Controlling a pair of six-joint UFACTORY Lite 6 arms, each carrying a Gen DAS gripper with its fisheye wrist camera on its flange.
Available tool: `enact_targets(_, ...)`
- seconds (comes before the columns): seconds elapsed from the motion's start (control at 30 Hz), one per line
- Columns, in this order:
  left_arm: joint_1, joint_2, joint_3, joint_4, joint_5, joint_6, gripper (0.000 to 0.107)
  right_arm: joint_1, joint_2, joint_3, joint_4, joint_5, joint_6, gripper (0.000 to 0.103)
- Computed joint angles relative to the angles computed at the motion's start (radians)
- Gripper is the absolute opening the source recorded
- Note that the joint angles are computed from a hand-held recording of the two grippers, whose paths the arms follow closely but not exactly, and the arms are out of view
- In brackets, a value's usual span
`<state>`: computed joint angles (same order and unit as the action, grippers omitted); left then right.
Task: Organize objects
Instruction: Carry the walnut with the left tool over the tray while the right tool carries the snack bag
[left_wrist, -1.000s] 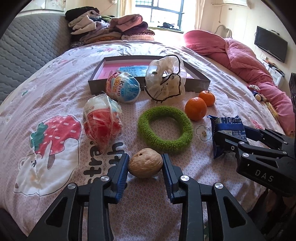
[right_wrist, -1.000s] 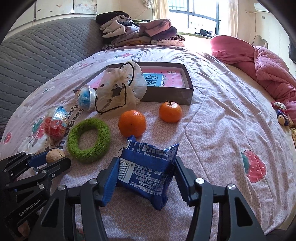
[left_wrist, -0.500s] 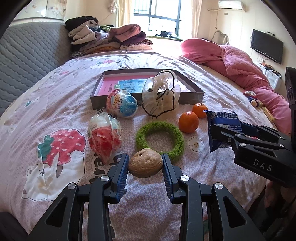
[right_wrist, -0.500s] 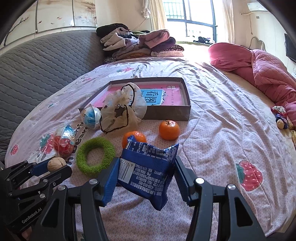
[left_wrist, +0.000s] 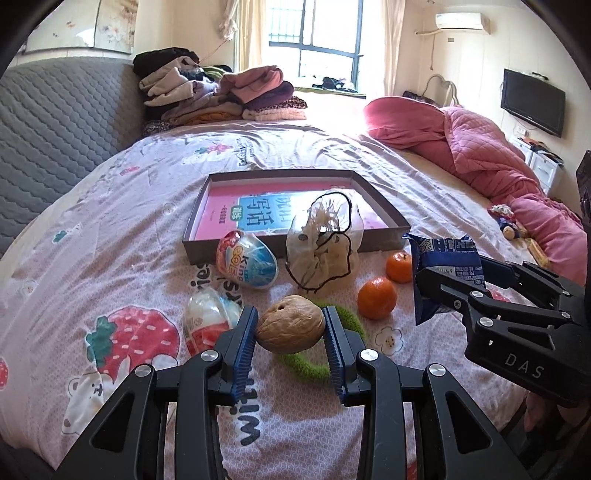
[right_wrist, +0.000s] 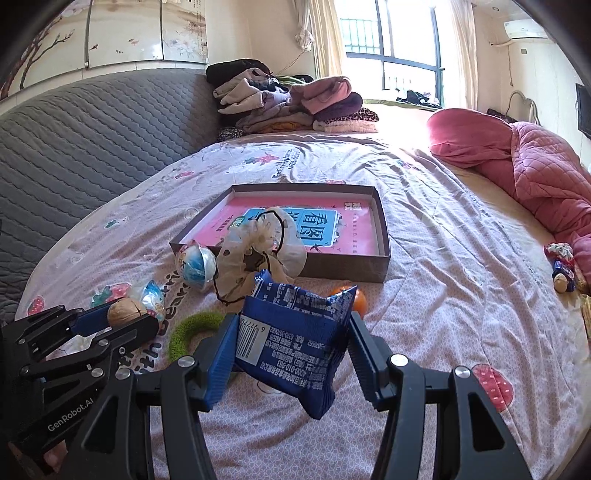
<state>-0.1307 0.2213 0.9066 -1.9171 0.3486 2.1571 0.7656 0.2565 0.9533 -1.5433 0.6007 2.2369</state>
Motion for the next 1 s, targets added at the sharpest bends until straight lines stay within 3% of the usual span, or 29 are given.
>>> enact_targets(0.77, -0.048, 0.338, 0.575, 0.529, -0.076, -0.649, 0.036, -0.186, 0.151, 0.34, 0.042, -0.094, -0.293, 0.057)
enact_targets(1.0, -0.065, 0.467, 0.812, 0.879, -0.07, -1.033, 0.036, -0.246, 0.191, 0.422, 0.086, -0.124, -0.394, 0.057)
